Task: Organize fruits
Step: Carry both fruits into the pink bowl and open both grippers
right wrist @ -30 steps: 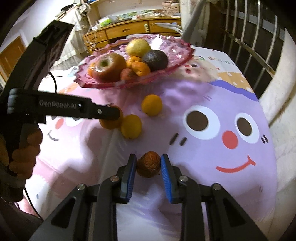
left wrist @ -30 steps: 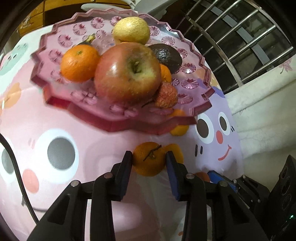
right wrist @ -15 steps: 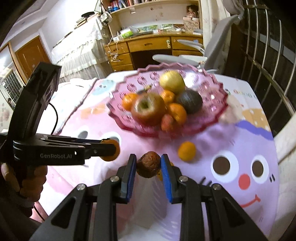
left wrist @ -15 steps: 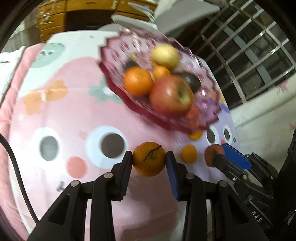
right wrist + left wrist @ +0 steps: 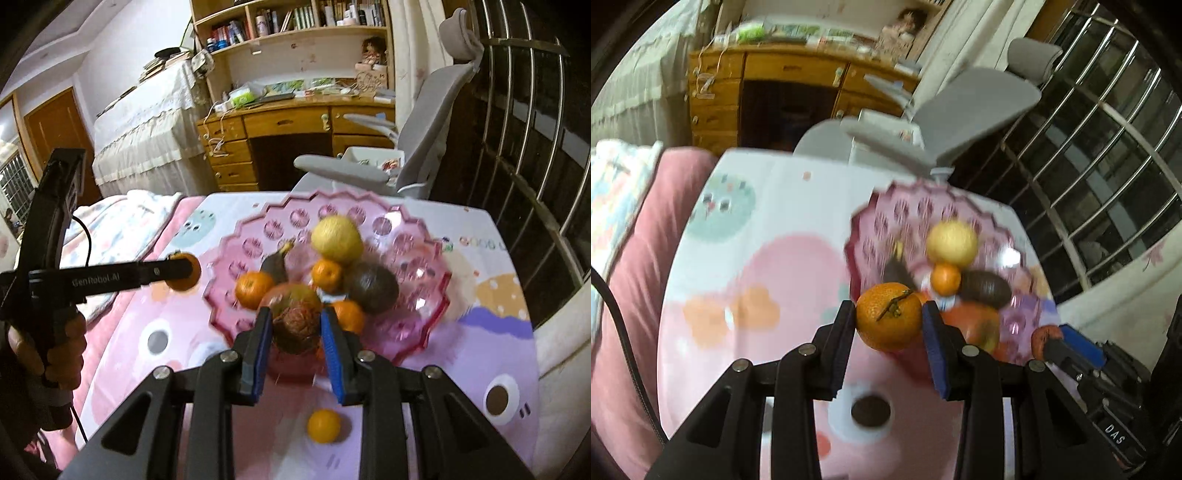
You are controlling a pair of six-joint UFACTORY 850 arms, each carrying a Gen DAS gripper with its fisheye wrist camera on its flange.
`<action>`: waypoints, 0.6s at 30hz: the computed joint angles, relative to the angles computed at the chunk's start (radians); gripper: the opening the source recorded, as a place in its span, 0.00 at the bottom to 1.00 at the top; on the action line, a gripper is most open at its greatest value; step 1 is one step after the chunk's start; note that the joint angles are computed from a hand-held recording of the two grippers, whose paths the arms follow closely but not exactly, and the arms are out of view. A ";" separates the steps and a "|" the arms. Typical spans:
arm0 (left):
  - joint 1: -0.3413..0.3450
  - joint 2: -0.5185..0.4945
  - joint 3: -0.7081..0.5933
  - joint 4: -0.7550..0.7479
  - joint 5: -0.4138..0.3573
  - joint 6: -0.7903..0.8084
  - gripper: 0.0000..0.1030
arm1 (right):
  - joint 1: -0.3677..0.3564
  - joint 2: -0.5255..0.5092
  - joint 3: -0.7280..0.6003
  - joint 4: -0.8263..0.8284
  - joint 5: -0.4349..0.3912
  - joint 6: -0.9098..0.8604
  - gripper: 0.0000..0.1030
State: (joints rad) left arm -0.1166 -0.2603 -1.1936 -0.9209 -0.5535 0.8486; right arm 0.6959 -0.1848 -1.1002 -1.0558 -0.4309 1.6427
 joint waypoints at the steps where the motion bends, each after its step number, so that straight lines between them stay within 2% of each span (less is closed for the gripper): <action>1: 0.000 -0.011 -0.017 -0.023 0.004 0.017 0.34 | -0.004 -0.007 -0.010 -0.016 -0.010 0.011 0.26; 8: -0.016 -0.094 -0.115 -0.078 -0.013 0.060 0.34 | -0.034 -0.051 -0.060 -0.073 -0.048 0.035 0.26; 18: -0.047 -0.149 -0.149 -0.175 -0.063 0.140 0.34 | -0.060 -0.119 -0.117 -0.039 -0.064 0.025 0.27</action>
